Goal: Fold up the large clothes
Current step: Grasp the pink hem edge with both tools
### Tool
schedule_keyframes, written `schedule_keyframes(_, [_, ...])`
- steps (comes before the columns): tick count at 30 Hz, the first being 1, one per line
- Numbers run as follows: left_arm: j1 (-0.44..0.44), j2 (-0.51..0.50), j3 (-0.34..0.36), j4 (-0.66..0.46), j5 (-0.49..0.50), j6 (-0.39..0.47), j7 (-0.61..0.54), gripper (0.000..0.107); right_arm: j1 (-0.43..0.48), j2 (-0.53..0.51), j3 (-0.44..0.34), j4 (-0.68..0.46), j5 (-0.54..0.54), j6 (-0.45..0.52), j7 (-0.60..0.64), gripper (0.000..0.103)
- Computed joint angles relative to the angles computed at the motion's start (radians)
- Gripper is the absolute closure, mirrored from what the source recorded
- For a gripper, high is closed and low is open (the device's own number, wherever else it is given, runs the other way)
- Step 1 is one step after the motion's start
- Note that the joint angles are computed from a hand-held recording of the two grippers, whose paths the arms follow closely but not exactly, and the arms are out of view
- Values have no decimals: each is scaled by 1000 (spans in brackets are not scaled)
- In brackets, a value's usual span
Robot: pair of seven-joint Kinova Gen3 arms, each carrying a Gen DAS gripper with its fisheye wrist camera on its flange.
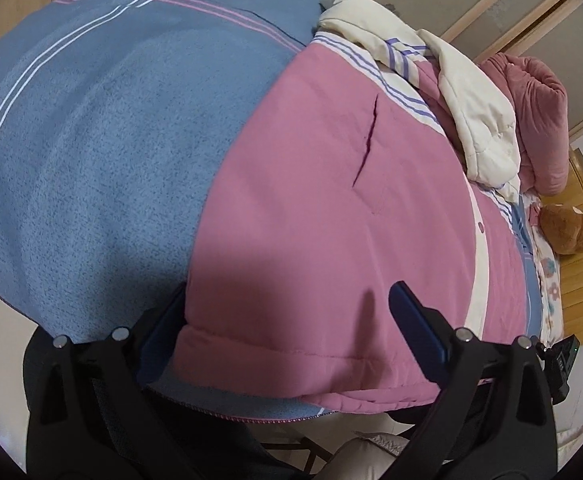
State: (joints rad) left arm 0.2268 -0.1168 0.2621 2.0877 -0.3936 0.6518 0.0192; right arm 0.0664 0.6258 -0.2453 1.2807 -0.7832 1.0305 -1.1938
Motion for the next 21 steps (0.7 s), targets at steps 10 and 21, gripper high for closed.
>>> schedule_keyframes(10, [-6,16,10,-5,-12,12,0,17,-18,6,4,25,30,-27,-37,30])
schedule_keyframes(21, [-39,-54,-13,48,78,-48,-79,59,19,15,-4,0,-15,44,-14,80])
